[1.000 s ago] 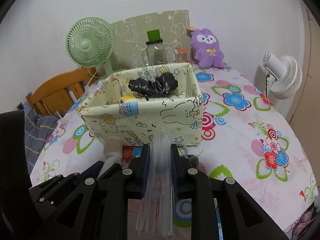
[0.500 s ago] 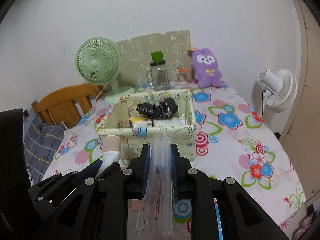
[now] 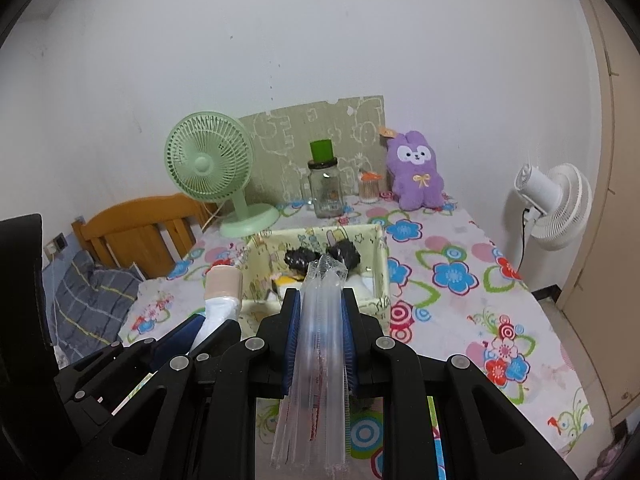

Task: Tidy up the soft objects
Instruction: 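Carry the straw pack over the basket with the right tool while the left tool carries the white roll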

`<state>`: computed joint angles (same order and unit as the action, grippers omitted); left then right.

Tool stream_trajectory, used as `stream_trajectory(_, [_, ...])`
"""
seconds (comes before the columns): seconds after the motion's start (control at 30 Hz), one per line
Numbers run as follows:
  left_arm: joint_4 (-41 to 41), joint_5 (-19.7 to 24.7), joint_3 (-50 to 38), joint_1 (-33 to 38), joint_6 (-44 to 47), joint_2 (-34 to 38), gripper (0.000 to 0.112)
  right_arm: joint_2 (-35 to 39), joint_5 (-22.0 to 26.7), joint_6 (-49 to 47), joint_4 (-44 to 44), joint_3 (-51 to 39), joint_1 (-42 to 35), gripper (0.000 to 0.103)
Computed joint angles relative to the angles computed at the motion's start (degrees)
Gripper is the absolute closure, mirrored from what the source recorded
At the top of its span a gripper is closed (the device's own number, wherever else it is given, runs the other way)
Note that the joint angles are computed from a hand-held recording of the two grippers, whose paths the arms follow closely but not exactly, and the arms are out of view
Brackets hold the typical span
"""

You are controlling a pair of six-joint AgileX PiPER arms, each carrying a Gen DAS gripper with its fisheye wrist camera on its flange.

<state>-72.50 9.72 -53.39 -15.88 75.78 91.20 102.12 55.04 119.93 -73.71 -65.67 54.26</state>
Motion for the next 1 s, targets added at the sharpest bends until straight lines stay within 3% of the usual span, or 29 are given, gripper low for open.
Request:
stream_trajectory(0.37, [7.6,-0.2,-5.1,-1.2,-7.3,2.6,0.092,-0.4,-1.4,-3.2,0.0,-1.9,-3.4,0.080])
stream_trajectory(1.0, [39.1,0.2,-20.4,-2.9,-39.0,13.9,0.092,4.3,-9.3,-10.5,1.0,-8.6,-13.7,0.080])
